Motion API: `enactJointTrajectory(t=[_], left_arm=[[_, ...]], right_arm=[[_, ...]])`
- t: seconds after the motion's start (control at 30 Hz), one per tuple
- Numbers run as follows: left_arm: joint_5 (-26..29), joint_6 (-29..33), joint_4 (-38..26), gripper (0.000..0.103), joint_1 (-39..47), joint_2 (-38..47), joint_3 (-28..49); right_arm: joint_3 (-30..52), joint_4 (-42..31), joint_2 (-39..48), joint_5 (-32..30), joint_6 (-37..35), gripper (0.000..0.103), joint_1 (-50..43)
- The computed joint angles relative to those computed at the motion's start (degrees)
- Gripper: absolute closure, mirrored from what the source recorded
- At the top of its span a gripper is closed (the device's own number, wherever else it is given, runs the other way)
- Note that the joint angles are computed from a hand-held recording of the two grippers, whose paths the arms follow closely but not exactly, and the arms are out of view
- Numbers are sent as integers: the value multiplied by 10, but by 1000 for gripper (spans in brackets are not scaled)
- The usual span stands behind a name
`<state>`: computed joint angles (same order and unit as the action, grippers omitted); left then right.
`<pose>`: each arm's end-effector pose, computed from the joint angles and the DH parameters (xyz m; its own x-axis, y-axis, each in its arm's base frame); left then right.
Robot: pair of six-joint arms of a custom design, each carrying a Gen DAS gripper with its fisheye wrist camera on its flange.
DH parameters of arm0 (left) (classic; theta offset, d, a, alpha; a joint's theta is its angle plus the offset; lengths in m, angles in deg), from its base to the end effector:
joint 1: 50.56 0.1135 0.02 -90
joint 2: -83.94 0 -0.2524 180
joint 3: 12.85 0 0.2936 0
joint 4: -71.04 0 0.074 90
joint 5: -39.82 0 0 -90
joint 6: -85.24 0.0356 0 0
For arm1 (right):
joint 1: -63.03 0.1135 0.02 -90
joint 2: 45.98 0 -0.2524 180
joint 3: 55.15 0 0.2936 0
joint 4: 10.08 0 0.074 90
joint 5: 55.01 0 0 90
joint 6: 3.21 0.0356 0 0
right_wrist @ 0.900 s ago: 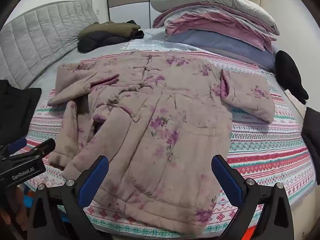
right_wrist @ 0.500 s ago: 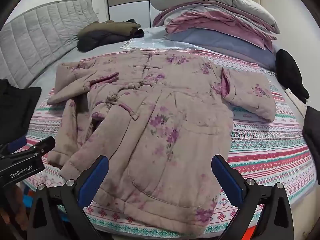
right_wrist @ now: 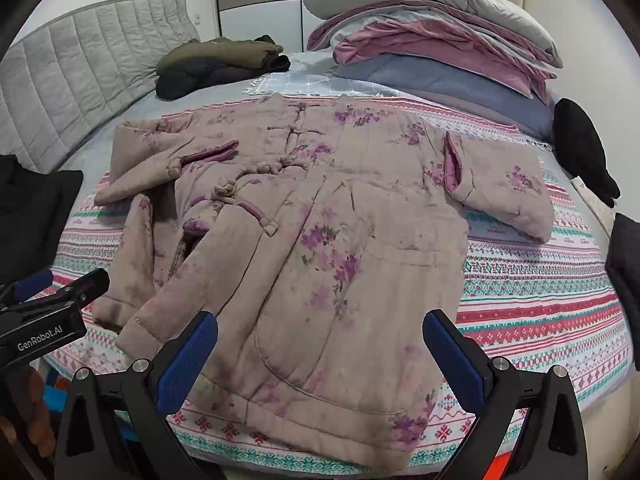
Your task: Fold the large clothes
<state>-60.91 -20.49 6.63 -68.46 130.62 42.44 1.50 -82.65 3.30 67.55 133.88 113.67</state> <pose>0.1908 -0.0547 0.2510 -0.8124 -0.0175 -0.5828 -0.0186 0.9998 -0.0042 0.1354 0.1349 0.2480 -0.7644 0.0415 -0.6434 0.0755 0.9968 -0.0254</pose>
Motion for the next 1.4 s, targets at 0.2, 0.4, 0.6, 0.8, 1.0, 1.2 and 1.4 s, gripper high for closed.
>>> enactJointTrajectory(t=[0.2, 0.4, 0.6, 0.8, 1.0, 1.2, 1.4], left_arm=[[-3, -2, 1, 1, -2, 3, 1], [-3, 2, 1, 1, 1, 4, 0], [-1, 6, 3, 1, 6, 1, -2], [2, 9, 4, 1, 10, 0, -5], [2, 8, 2, 1, 6, -2, -3], [-3, 5, 2, 1, -3, 1, -2], [-9, -1, 1, 1, -9, 2, -2]], right_arm=[[-5, 1, -5, -1, 3, 0, 1], [-8, 3, -9, -3, -1, 0, -3], [-7, 2, -8, -3, -1, 0, -4], [-8, -1, -13, -5, -1, 0, -4], [-9, -2, -15, -6, -1, 0, -5], [-11, -5, -20, -6, 4, 0, -4], [-10, -3, -18, -9, 1, 0, -9]])
